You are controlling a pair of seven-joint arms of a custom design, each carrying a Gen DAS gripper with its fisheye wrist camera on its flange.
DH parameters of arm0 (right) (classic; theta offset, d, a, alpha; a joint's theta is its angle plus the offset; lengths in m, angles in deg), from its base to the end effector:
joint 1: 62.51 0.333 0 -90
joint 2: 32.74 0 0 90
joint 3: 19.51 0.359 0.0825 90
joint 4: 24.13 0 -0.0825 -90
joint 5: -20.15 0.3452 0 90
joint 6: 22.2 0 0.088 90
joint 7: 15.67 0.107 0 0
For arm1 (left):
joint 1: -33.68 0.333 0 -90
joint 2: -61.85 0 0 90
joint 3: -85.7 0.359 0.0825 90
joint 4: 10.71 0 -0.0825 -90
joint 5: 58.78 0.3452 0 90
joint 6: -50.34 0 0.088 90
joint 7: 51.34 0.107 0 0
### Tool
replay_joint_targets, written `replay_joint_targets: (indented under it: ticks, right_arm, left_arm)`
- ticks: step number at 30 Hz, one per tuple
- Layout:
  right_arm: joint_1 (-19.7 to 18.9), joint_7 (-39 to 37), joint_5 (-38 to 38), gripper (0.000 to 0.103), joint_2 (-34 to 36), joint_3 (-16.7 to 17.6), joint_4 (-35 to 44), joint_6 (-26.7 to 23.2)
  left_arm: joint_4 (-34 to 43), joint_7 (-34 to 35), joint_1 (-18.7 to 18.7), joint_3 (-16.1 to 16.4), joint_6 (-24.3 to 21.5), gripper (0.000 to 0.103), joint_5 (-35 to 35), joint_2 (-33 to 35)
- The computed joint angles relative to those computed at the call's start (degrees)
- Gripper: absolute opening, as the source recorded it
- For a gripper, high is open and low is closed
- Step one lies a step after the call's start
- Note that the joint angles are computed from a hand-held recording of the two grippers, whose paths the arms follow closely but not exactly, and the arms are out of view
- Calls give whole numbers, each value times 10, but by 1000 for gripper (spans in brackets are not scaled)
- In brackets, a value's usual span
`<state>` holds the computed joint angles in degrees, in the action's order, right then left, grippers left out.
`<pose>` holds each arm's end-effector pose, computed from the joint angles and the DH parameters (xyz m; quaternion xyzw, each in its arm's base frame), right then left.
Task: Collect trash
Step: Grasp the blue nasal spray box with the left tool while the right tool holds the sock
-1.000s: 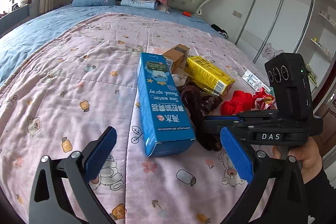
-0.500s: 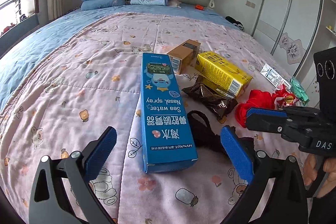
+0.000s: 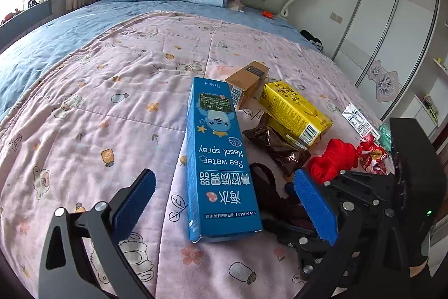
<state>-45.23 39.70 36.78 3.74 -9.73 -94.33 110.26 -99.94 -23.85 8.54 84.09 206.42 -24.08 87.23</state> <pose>0.6918 0.3125 0.5003 -0.9018 0.3284 -0.0552 0.2756 0.6270 -0.3349 0.5257 -0.7007 0.5935 -0.3377 0.2069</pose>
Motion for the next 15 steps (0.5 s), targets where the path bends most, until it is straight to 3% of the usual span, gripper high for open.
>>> replay_joint_targets:
  ticks: [1,3,10,15]
  right_arm:
    - [-4,-3,6,40,1,3,-4,3]
    - [-11,-8,17,24,-5,7,-11,7]
    - [-61,-25,109,24,-38,26,-50,16]
    - [-90,-34,175,24,-39,34,-35,5]
  left_arm:
    - [5,-1,-3,2,-9,99,2,3]
    - [5,2,2,-3,-5,99,-4,6]
    - [22,9,-7,0,-26,99,-2,14]
    - [81,20,-22,5,-105,99,5,45]
